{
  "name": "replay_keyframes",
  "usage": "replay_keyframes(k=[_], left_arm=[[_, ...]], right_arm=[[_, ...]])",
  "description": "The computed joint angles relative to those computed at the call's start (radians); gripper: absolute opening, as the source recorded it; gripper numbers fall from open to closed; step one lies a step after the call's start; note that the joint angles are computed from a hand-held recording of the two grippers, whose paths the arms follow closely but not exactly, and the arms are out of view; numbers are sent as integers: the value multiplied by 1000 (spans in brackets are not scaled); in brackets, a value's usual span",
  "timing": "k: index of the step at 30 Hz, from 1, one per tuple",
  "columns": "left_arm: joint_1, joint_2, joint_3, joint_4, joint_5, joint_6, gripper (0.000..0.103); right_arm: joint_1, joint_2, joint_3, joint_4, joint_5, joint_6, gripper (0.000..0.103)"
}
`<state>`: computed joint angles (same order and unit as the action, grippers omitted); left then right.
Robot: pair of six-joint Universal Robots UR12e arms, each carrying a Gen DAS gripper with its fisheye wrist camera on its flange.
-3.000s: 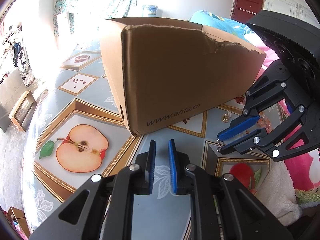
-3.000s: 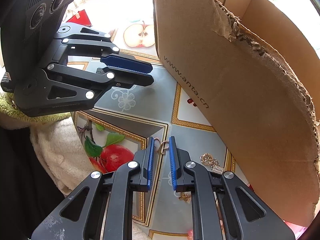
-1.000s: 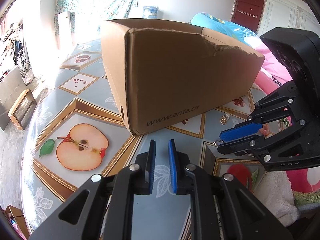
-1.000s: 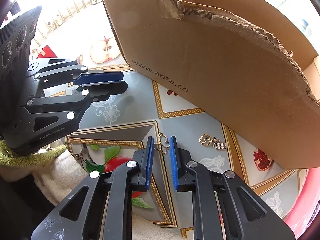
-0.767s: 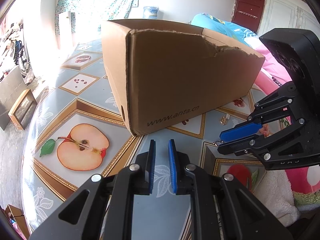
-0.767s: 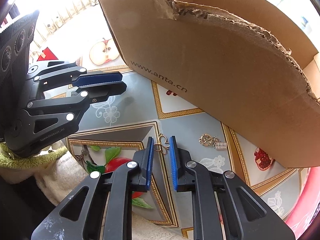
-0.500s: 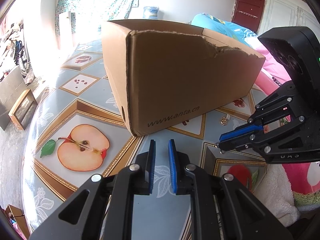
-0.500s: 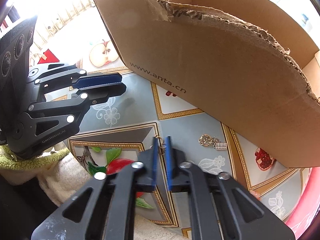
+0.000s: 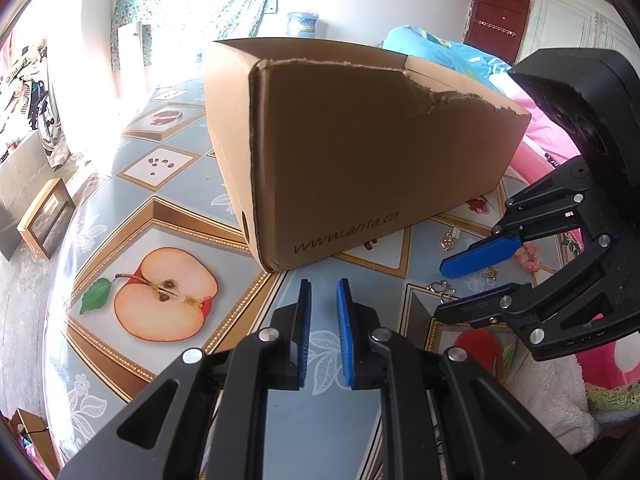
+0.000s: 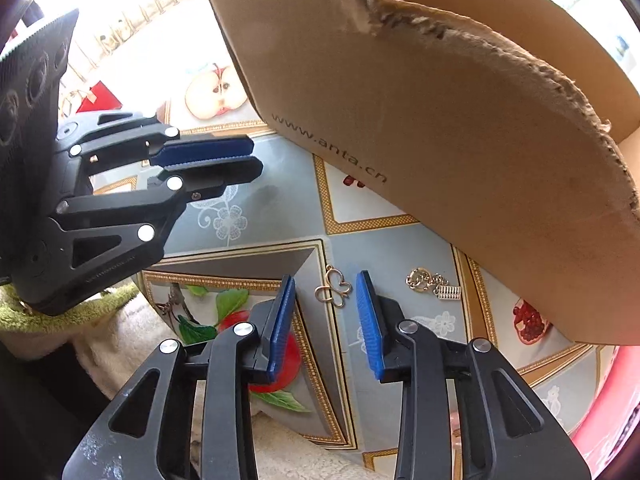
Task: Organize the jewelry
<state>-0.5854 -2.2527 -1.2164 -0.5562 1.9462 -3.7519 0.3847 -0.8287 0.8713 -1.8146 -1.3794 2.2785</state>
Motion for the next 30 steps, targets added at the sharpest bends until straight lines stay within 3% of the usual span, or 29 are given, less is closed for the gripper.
replay_keyframes(k=[1, 3, 10, 14, 20, 22, 27, 30], left_arm=[[0, -1, 1, 0, -1, 0, 12], [0, -1, 0, 3, -2, 1, 12], [0, 6, -13, 19, 4, -1, 12], [0, 12, -24, 24, 3, -4, 12], [0, 13, -25, 26, 2, -2, 12], [0, 13, -25, 26, 3, 0, 12], [-1, 15, -28, 58, -35, 20, 14], [-6, 7, -21, 94, -73, 59, 28]], right_arm=[[4, -2, 4, -8, -11, -6, 30], [7, 2, -5, 3, -20, 6, 15], [11, 43, -92, 91, -32, 29, 13], [8, 74, -150, 148, -19, 44, 0], [0, 102, -201, 197, 3, 60, 0], [-13, 101, -210, 213, 51, 61, 0], [-35, 37, -95, 48, 117, 119, 5], [-53, -16, 5, -63, 145, 192, 13]])
